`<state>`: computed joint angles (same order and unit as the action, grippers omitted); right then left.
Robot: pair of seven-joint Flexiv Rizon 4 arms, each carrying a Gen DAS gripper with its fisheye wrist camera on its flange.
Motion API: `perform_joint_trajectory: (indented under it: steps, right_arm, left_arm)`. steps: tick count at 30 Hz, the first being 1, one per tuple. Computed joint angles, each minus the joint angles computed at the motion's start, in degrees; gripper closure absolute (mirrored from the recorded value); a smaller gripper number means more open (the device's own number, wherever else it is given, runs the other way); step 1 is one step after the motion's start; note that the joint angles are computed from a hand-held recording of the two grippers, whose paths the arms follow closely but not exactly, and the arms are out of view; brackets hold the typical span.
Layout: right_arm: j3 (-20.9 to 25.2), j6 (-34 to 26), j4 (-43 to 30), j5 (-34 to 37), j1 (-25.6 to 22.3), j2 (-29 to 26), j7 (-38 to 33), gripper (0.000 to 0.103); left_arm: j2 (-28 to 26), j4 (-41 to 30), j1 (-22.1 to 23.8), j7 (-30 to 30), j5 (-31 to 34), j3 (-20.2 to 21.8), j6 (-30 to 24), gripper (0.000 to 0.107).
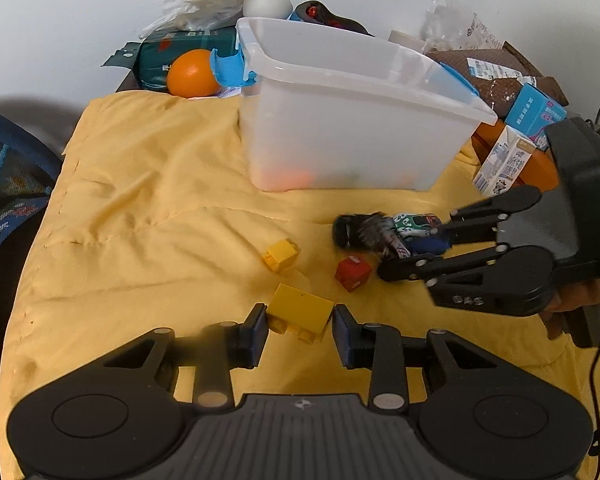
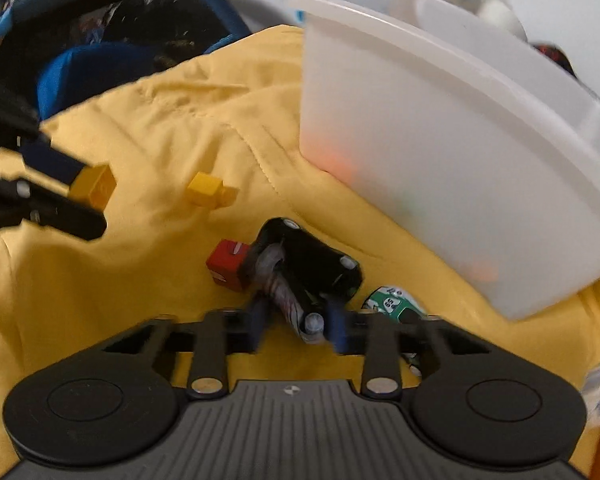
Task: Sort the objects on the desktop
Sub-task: 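Grasp the yellow brick with the left tool while the right tool grasps the patterned toy car, then carry both held pieces over the white bin and open both tools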
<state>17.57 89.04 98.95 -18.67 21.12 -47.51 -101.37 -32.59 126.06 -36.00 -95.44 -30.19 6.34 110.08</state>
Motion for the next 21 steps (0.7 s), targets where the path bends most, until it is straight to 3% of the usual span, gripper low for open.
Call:
perform_joint_trajectory:
  steps: [1,4,7,9,13,18,20,21]
  right_arm:
    - [2.7,-1.6,-0.4,0.8,-2.1,-0.1,0.0,0.085]
    - [9.8,-4.6,-0.5,4.0,-7.8,-0.2,-1.7,0.086]
    - [17.8,-12.2,-2.2,10.2,-14.4,-1.1,-2.4,0.086]
    - [20.4,-14.6,-2.3,14.5,-17.0,-1.0,-2.2,0.086]
    - [16.5,-9.7,1.4,18.0,-14.4,1.4,-2.0,0.075]
    - [13.8,-6.4,1.0,19.3,-11.0,1.2,-0.8,0.072]
    - [13.7,-5.6,0.6,18.7,-10.7,0.6,-1.1,0.075]
    - [13.7,-5.2,0.8,18.3,-10.6,0.7,-1.3,0.085]
  left_arm:
    - [-0.1,0.0,0.6,-0.1,0.5,-0.5,0.2,0.068]
    - [-0.3,-0.5,1.7,-0.4,1.5,-1.7,0.4,0.068]
    - [-0.5,-0.9,3.4,-0.6,3.3,-3.3,0.5,0.068]
    - [-0.7,-1.1,4.6,-0.8,4.7,-4.4,0.4,0.068]
    - [-1.1,-1.8,4.7,-0.9,5.7,-4.2,-0.9,0.068]
    - [-1.1,-2.5,3.6,-1.0,6.5,-3.0,-2.1,0.068]
    - [-1.0,-2.9,1.9,-0.8,5.9,-1.2,-2.8,0.068]
    - [-0.9,-3.2,0.9,-0.7,5.6,-0.2,-3.1,0.068]
